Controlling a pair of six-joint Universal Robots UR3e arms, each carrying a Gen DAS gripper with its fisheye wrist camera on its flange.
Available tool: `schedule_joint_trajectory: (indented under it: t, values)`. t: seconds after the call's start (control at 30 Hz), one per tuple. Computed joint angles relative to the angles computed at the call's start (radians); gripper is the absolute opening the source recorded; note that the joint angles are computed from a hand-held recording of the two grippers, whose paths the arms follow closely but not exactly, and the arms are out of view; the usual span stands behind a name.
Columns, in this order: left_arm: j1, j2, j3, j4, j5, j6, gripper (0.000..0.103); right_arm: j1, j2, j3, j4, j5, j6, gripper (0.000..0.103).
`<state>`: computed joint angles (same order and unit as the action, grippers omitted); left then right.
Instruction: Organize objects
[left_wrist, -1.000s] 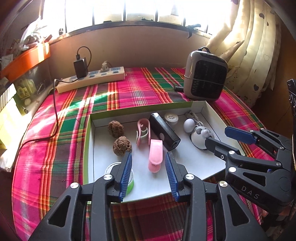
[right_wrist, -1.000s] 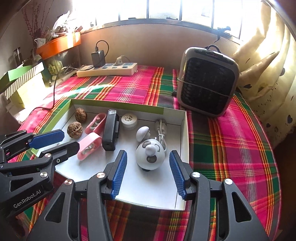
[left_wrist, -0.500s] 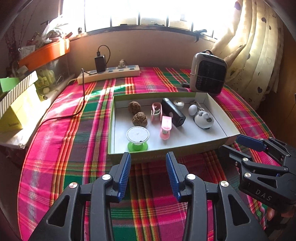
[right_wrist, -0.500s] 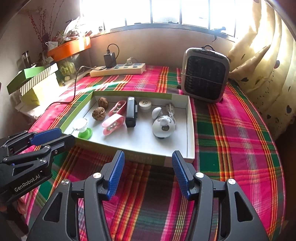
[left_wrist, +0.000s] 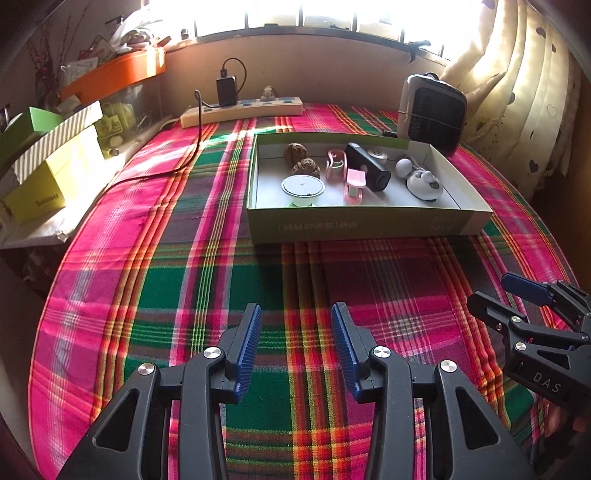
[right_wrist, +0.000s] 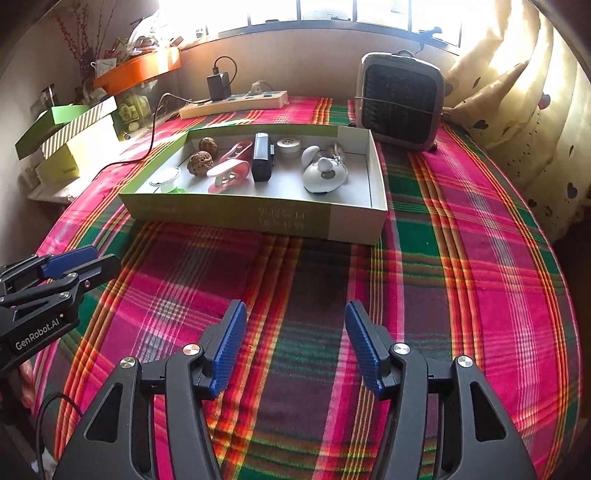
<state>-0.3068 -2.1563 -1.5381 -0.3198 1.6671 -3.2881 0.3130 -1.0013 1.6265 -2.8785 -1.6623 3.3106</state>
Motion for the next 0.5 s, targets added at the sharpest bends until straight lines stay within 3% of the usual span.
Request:
schedule_joint_trajectory:
  t: [0.5]
  values:
    - [-0.002, 0.036, -0.11, 0.056, 0.022, -0.027, 0.038, 0.033, -0.038, 0.087, -0.022, -0.063, 0.047, 0.069]
